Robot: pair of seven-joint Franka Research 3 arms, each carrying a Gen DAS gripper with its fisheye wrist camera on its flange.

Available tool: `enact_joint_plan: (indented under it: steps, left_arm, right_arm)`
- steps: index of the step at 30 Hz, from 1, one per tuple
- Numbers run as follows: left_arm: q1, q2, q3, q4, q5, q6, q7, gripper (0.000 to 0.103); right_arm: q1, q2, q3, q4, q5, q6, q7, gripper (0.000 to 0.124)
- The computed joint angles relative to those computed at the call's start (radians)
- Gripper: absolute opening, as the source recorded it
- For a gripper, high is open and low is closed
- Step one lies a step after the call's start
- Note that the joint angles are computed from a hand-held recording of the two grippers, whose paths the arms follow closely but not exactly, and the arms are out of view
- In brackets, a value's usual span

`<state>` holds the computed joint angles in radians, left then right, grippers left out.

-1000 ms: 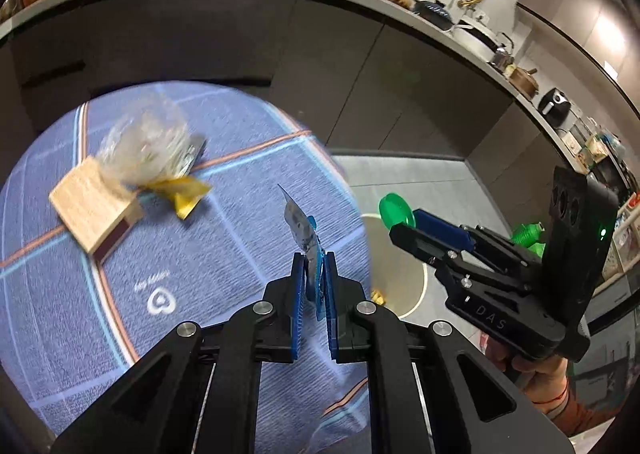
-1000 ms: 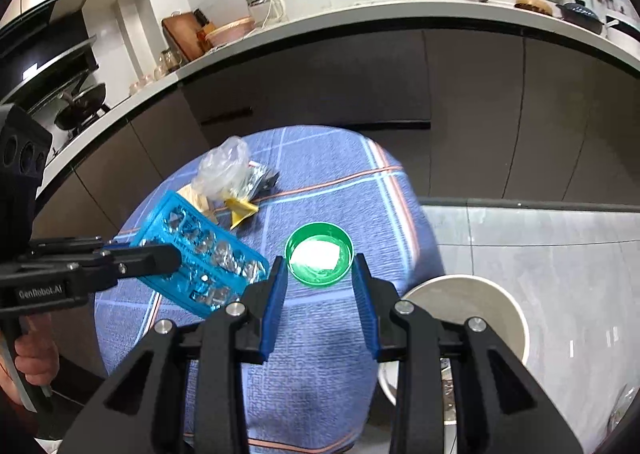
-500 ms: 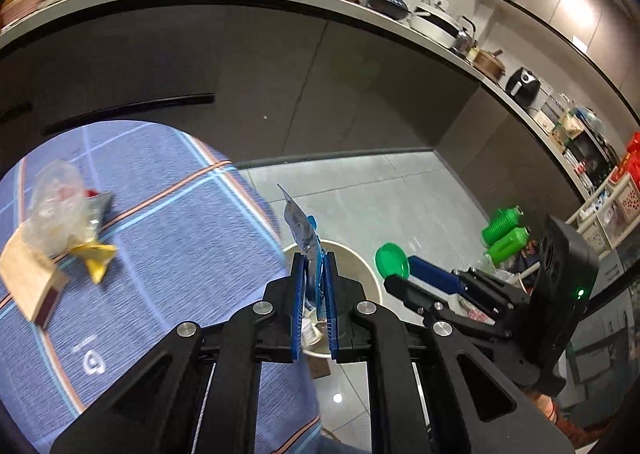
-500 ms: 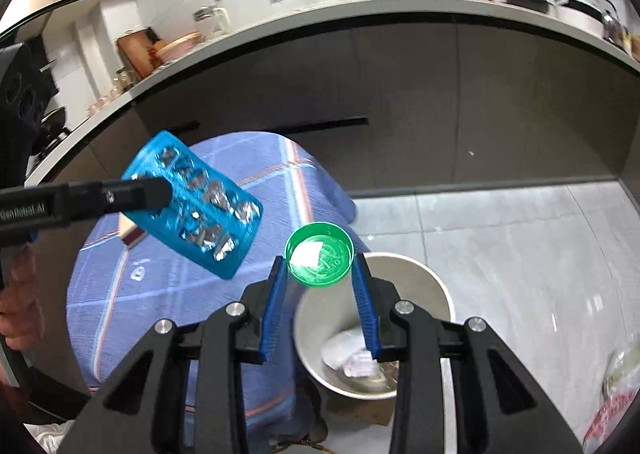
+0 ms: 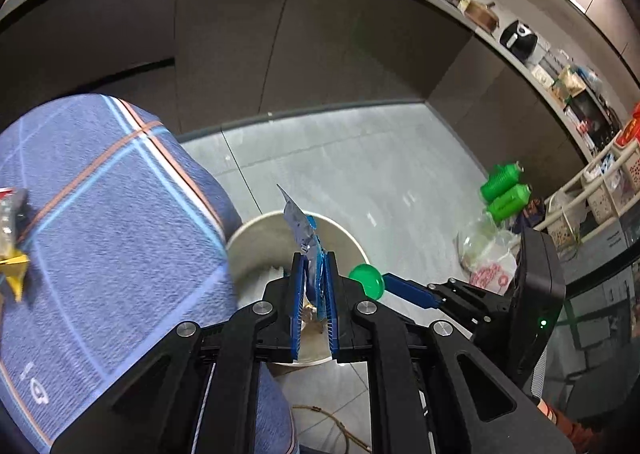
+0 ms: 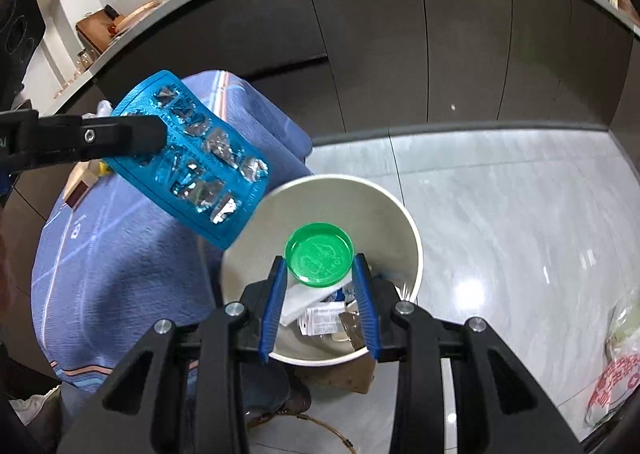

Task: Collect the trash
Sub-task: 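Carry blister pack and green cap over the bin and open both tools, then move both open tools back to the table toward the clear plastic bag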

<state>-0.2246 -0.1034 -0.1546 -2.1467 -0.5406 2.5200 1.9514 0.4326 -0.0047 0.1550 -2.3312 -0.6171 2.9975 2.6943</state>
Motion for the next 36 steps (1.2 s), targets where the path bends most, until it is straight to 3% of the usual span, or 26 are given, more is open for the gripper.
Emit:
enact_joint_plan:
  steps: [5,7,8,9,12,15,18,31,36]
  left_arm:
    - [-0.001,0.076,-0.026,0.045,0.041,-0.005,-0.028,0.01]
    - [0.003,0.1,-0.037,0.055,0.056,0.009,-0.027,0.015]
    - [0.004,0.106,-0.043,0.057,0.072,0.019,-0.035,0.034]
    - [0.005,0.108,-0.048,0.051,0.085,0.039,-0.046,0.057]
    - [0.003,0.1,-0.059,0.026,0.096,0.129,-0.07,0.075]
    - [0.002,0.095,-0.062,0.019,0.117,0.171,-0.107,0.087]
    - [-0.002,0.08,-0.062,-0.004,0.155,0.219,-0.154,0.092]
    - [-0.031,-0.023,-0.016,-0.09,0.152,0.259,-0.183,0.094]
    - [-0.037,-0.1,0.016,-0.153,0.169,0.286,-0.248,0.094]
  right_arm:
    - [0.008,0.04,-0.019,-0.005,0.061,0.026,-0.065,0.037]
    - [0.017,0.056,-0.032,-0.004,0.084,0.04,-0.113,0.053]
    - [0.03,0.061,-0.05,0.001,0.036,0.036,-0.087,0.069]
    - [0.038,0.059,-0.061,0.001,0.01,0.036,-0.079,0.078]
    - [0.037,0.06,-0.057,-0.008,0.059,0.044,-0.183,0.094]
    - [0.041,0.058,-0.06,-0.017,0.081,0.054,-0.254,0.099]
    - [0.04,0.056,-0.045,-0.024,0.178,0.055,-0.353,0.099]
    - [0.042,0.018,-0.022,-0.011,0.199,0.035,-0.371,0.1]
    - [0.037,0.003,-0.004,0.013,0.139,0.037,-0.325,0.1]
